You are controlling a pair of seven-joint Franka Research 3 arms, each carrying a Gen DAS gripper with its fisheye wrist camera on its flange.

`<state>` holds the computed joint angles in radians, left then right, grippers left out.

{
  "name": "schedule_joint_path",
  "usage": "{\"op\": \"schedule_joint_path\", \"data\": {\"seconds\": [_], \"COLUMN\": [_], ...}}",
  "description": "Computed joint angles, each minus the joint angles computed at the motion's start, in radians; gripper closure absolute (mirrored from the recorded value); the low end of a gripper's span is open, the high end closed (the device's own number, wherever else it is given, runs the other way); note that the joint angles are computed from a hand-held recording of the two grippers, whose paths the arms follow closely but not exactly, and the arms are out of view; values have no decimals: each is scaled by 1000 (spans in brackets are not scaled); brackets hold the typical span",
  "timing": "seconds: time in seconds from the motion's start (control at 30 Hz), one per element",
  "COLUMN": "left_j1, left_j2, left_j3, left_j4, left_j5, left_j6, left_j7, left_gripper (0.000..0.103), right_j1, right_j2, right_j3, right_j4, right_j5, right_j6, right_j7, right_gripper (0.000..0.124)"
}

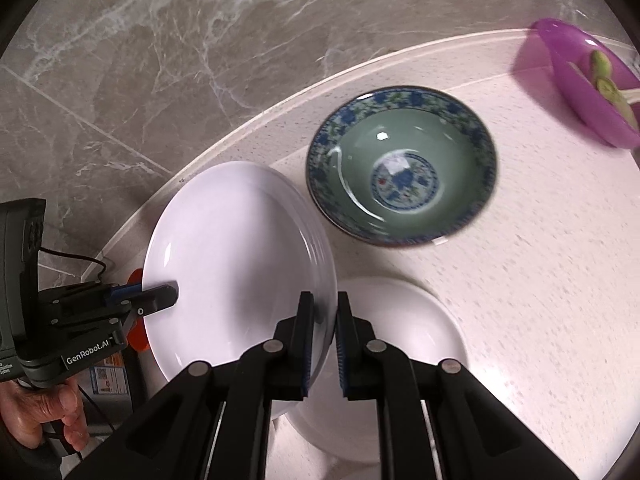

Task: Organize plates and bowls
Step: 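Lift the white deep plate with both grippers toward the large white plate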

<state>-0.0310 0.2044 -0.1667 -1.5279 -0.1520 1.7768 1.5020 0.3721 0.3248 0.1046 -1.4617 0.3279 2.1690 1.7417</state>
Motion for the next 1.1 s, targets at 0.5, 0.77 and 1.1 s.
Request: {"op": "schedule_joint_path", "data": {"seconds": [0.5,0.77,1.1], "left_j1": [-82,-147,-247], "left_j2": [-120,-212,-299], "left_j3": [-34,-52,-78], "left_j4": [-70,-166,-280], "left_j5": [-52,-98,-151], "left_j6": [-20,1,43], "left_j7": [-9,-28,-71], "left_gripper": [85,85,85], "right_j1": [-31,-62,-103], "right_j2": [-335,-521,-734], "right_j3": [-9,-27,-44], "right_j4": [-412,-618,-830], "right_j5": [39,80,87], "right_j6": [92,99,76], "right_j7": [1,-27,-10], "right_gripper": [111,111,111]}}
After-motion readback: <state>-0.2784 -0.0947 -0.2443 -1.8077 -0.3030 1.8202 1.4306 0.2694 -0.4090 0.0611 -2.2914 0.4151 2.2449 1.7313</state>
